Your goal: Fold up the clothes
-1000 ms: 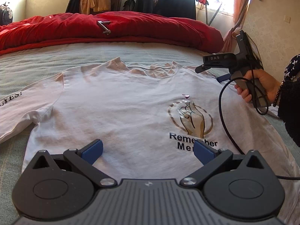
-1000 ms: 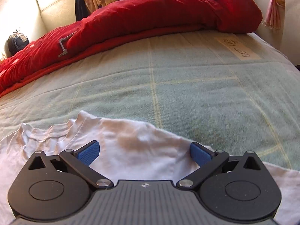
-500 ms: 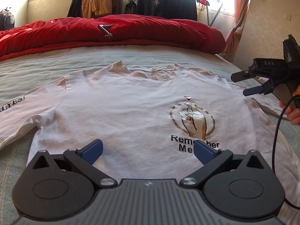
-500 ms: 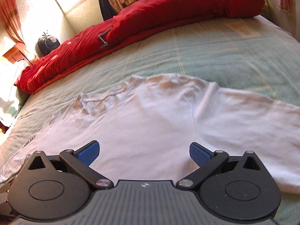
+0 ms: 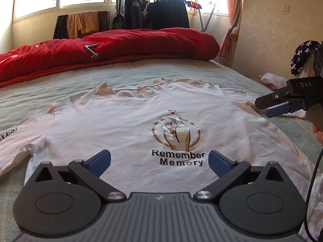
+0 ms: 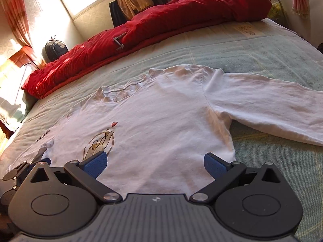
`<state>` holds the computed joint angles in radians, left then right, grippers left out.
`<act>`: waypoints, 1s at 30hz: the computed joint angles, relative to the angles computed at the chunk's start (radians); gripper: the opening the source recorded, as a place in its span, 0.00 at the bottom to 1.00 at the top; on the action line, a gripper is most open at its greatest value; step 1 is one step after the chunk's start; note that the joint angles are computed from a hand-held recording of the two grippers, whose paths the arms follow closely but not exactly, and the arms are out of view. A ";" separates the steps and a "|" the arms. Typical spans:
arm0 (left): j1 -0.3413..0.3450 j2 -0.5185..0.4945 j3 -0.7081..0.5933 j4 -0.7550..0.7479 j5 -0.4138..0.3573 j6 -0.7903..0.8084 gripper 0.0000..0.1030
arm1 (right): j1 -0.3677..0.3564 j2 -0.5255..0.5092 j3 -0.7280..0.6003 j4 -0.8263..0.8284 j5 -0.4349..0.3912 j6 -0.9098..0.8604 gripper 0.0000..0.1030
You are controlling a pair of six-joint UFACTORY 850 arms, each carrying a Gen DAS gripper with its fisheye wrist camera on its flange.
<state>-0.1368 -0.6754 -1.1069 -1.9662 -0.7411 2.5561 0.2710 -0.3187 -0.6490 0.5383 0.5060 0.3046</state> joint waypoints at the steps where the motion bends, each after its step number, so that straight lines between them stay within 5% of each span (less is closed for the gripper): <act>1: 0.001 0.004 0.006 0.002 -0.006 0.003 0.99 | 0.009 -0.010 0.001 0.025 -0.009 -0.010 1.00; 9: 0.015 0.019 0.019 0.072 -0.035 -0.044 0.99 | 0.098 0.024 0.090 0.206 0.027 -0.022 1.00; 13: 0.003 0.033 0.033 0.077 0.000 -0.020 0.99 | 0.158 0.029 0.054 0.447 0.036 -0.277 1.00; 19: -0.005 0.038 0.046 0.041 0.018 0.022 0.99 | 0.161 -0.063 -0.045 0.451 0.001 -0.389 1.00; 23: 0.000 0.030 0.032 0.057 0.021 -0.022 0.99 | 0.213 -0.127 -0.094 0.644 0.050 -0.626 1.00; 30: 0.004 0.027 0.026 0.064 0.024 -0.048 0.99 | 0.324 -0.083 -0.050 0.909 0.072 -0.820 1.00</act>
